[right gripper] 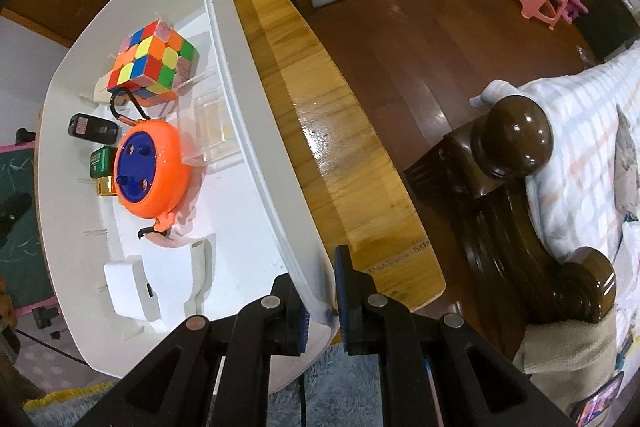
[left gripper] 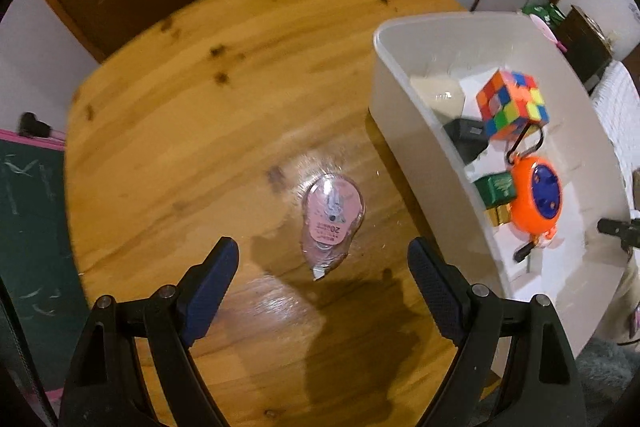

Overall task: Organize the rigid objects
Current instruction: 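Move the left tool back to the pink tape roller on the table, then close the left tool on the pink tape roller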

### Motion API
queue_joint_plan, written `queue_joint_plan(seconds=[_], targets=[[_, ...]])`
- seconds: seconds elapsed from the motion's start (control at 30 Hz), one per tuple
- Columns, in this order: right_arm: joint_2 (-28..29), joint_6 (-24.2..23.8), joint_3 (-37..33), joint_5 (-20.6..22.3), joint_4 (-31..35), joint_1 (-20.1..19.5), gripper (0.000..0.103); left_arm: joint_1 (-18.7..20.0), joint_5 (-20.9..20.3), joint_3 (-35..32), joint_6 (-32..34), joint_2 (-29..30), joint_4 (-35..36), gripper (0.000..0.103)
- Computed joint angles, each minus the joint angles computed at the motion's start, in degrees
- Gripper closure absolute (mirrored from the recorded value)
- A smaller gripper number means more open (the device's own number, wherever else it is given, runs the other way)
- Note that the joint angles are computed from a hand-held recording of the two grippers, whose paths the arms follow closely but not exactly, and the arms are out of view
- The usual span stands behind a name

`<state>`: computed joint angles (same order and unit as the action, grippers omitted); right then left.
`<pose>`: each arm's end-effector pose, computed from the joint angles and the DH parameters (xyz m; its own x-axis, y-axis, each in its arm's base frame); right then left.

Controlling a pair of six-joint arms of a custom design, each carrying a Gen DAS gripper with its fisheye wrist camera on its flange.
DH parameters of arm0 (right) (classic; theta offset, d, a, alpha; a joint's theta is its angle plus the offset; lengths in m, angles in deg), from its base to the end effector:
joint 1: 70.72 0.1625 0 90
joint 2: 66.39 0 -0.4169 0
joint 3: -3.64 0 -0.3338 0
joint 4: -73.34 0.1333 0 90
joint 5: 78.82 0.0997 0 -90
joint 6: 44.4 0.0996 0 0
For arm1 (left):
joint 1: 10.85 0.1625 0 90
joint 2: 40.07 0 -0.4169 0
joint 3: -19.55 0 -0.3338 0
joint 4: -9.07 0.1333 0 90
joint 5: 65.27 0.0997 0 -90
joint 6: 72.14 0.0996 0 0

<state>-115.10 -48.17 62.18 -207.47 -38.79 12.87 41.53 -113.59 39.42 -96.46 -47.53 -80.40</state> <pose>-0.0095 -0.7214 0.3640 -0.7668 0.1551 0.6229 0.0588 0.9833 -0.1724 -0.3424 -0.7712 0.0501 -0.7013 0.2050 -0.6828 0.3359 0.9398 -0.0628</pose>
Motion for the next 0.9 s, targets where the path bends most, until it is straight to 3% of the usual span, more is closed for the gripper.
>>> queue_joint_plan(seconds=[0.47,0.67,0.77,0.9], targets=[[0.37,3.43,0.24,-2.11,-0.42,0.64,0.089,3.59,-0.88,-8.99,1.46,6.70,2.93,0.015],[0.43,3.88,0.31,-2.29,-0.69,0.61,0.089,3.65,0.02,-3.32,4.08,4.86,-3.17,0.015],[0.52,4.00,0.19,-2.42,-0.59,0.63,0.089,3.53,0.22,0.82,5.04,3.20,-7.10,0.022],[0.57,3.97,0.20,-2.52,-0.57,0.64,0.089,3.23,-0.07,2.92,7.29,2.44,-9.91,0.045]])
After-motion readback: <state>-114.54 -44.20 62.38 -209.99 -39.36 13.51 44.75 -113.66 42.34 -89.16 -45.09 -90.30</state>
